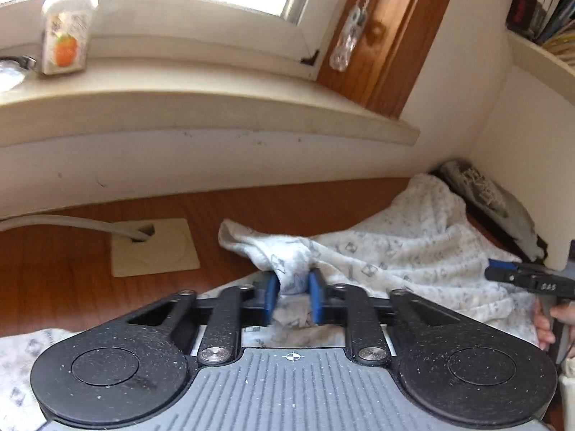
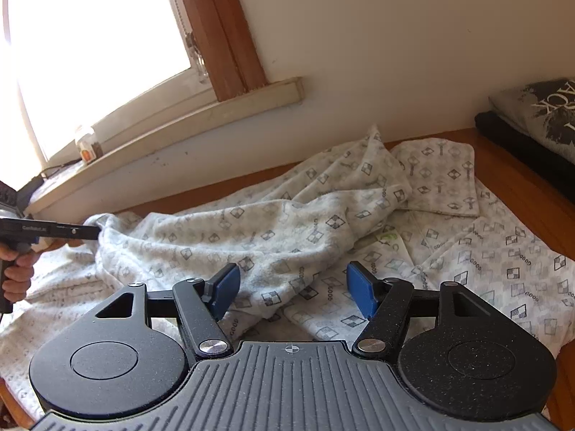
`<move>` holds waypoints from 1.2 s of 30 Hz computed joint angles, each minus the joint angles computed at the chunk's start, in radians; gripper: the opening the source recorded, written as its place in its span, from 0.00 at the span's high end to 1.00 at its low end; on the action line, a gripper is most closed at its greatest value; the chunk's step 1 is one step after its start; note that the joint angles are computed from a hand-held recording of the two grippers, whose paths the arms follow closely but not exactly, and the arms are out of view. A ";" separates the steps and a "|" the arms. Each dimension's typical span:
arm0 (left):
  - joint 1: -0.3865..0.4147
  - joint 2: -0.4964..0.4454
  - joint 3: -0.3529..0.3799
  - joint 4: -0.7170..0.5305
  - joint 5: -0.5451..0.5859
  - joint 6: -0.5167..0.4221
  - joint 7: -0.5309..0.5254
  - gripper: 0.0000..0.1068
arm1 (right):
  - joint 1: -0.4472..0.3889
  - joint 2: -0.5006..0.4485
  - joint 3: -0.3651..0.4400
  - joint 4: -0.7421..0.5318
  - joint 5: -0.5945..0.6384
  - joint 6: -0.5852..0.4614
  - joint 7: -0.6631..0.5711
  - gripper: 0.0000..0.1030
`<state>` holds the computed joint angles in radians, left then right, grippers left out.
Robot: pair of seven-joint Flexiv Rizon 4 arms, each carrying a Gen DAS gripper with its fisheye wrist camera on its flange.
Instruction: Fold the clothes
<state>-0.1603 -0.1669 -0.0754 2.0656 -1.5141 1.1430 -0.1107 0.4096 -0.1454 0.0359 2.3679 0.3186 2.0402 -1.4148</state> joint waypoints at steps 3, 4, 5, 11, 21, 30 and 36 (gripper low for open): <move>0.006 0.064 0.023 0.042 0.005 -0.017 0.010 0.92 | -0.101 -0.029 0.068 0.026 -0.106 0.085 0.118 0.36; 0.009 0.091 0.033 0.060 0.004 -0.026 0.012 0.94 | -0.107 -0.033 0.072 0.027 -0.104 0.096 0.129 0.36; 0.013 0.117 0.045 0.076 0.004 -0.034 0.016 0.94 | -0.107 -0.036 0.070 0.028 -0.102 0.107 0.141 0.36; 0.054 0.257 0.123 0.176 0.082 -0.076 0.016 0.94 | -0.117 -0.037 0.066 0.035 -0.138 0.120 0.168 0.31; 0.097 0.226 0.136 0.217 0.139 -0.054 -0.009 0.62 | -0.126 -0.024 0.056 0.034 -0.170 0.086 0.187 0.29; 0.117 0.057 0.081 0.060 0.163 -0.080 -0.058 0.45 | -0.130 -0.016 0.054 0.032 -0.175 0.068 0.186 0.29; 0.106 -0.001 0.033 0.022 0.107 -0.006 -0.009 0.50 | -0.135 -0.020 0.058 0.034 -0.176 0.078 0.189 0.28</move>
